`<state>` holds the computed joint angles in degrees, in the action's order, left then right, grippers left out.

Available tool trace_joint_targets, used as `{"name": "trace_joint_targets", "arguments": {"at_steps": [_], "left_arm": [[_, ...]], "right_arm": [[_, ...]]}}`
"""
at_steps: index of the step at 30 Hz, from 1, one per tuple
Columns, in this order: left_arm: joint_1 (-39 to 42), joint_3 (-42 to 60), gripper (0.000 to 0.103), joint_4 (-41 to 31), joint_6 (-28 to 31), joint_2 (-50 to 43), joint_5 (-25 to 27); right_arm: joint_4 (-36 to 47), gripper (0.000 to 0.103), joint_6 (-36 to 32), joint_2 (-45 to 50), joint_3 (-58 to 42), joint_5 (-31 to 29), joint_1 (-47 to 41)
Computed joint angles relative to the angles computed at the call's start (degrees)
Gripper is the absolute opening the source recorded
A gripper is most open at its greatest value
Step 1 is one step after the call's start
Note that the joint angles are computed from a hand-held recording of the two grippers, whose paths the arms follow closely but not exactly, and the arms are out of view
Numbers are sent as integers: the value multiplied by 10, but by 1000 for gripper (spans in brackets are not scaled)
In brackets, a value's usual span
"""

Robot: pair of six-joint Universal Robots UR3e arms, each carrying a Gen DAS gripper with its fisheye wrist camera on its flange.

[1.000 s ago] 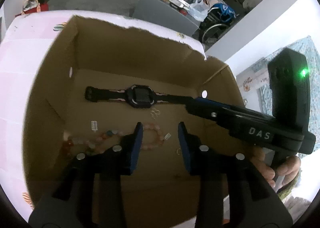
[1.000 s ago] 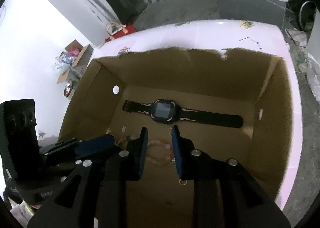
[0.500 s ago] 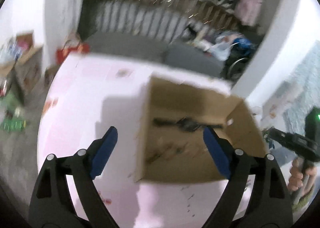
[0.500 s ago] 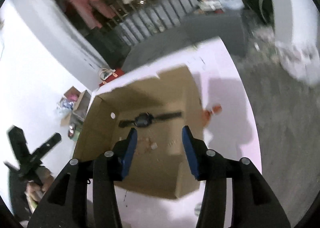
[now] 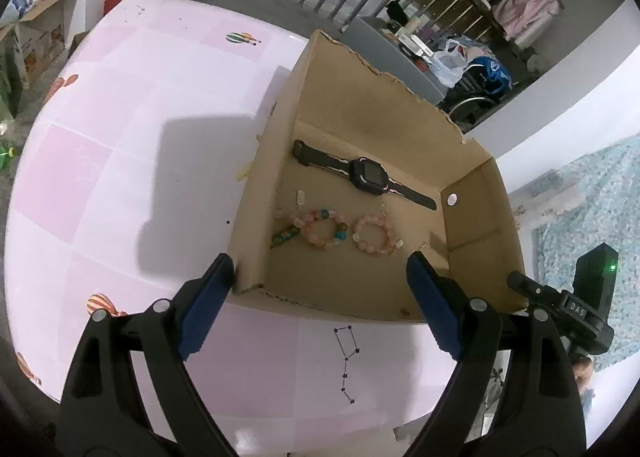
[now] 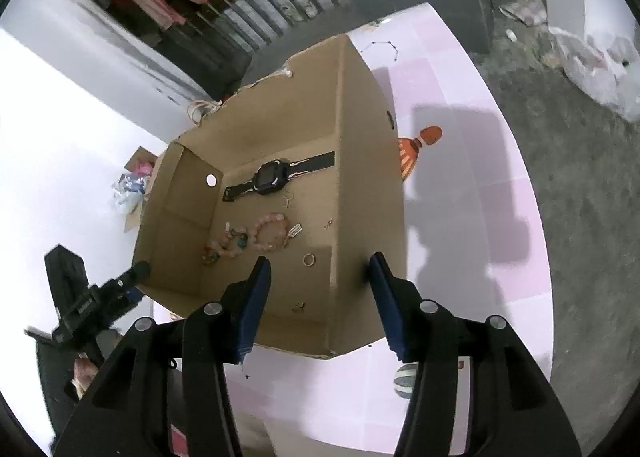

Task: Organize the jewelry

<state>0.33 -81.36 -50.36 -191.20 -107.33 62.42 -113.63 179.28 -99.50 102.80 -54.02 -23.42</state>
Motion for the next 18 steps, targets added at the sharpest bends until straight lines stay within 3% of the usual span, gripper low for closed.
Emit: {"name": "trace_joint_targets", "arguments": {"at_steps": [6, 18], "left_arm": [[-7, -11, 83, -8, 0, 28, 22], [4, -95, 83, 15, -4, 97, 13]], "right_arm": [[25, 51, -6, -41, 20, 4, -8], [70, 51, -37, -114, 59, 8, -24]]}}
